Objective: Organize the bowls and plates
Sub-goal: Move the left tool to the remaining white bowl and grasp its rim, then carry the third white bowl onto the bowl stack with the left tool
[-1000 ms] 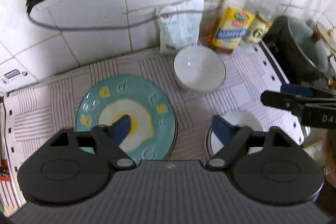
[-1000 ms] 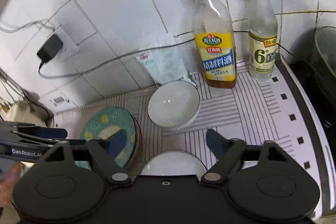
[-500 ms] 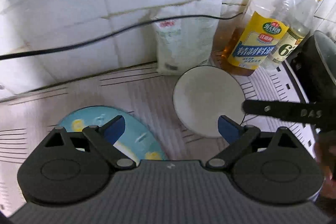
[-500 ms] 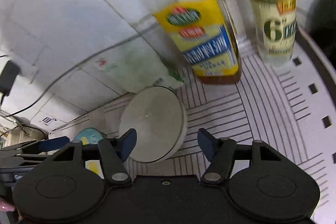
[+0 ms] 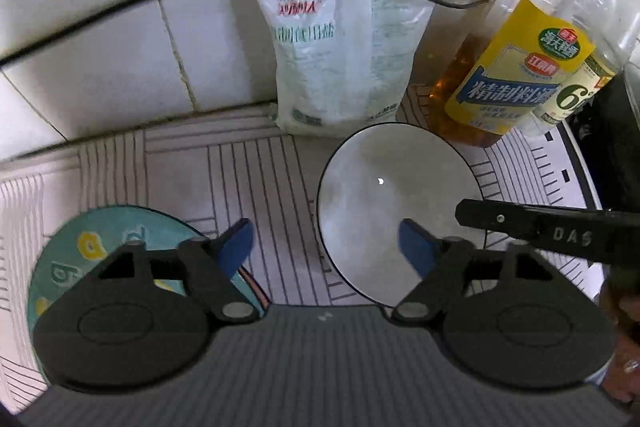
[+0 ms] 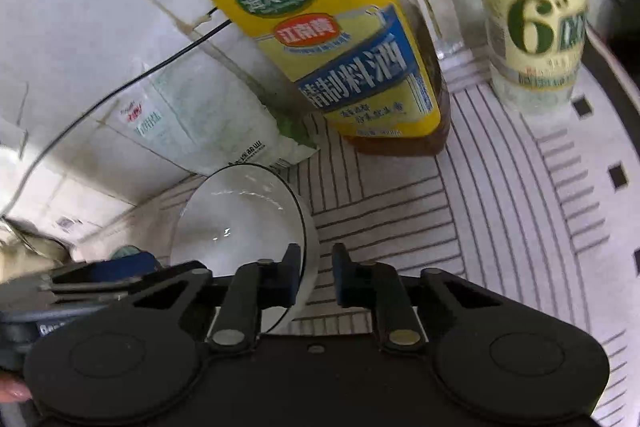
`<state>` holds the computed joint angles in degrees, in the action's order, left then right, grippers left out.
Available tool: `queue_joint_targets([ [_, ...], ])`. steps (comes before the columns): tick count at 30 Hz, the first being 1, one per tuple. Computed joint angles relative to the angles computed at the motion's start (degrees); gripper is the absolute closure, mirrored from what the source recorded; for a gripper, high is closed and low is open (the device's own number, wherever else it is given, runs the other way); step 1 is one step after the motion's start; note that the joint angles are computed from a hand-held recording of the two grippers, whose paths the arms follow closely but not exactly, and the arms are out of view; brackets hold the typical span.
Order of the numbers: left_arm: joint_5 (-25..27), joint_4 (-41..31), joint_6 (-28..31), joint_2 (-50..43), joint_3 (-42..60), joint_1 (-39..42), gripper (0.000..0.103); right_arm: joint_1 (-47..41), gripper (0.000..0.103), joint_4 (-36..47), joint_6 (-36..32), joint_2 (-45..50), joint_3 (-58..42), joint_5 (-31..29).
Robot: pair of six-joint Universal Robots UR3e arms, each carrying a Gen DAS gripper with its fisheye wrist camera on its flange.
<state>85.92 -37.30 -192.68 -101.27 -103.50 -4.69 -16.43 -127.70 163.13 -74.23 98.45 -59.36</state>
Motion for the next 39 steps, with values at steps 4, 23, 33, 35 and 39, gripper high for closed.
queue_joint_targets([
  [4, -1.28, -2.14, -2.73, -0.65, 0.10, 0.74, 0.068, -0.60, 0.085, 0.46, 6.29, 1.30, -0.95, -0.29],
  [23, -3.03, -6.09, -2.49, 9.85, -2.83, -0.78, 0.087, -5.73, 0.092, 11.54, -0.09, -9.48, 2.08, 6.32],
  [33, -3.98, -18.52, -1.65, 19.86, -1.14, -2.51, 0.087, -9.26, 0.091, 27.92, -9.63, -23.12, 2.33, 4.85],
  [35, -3.55, -20.78, -1.66, 21.72, -1.19, -3.19, 0.087, -9.85, 0.091, 30.11, -10.92, -26.07, 3.16, 4.56],
  [39, -4.25, -23.97, -0.65, 26.11, -3.30, -3.50, 0.087, -11.05, 0.091, 32.14, -13.37, -32.29, 5.97, 4.01],
])
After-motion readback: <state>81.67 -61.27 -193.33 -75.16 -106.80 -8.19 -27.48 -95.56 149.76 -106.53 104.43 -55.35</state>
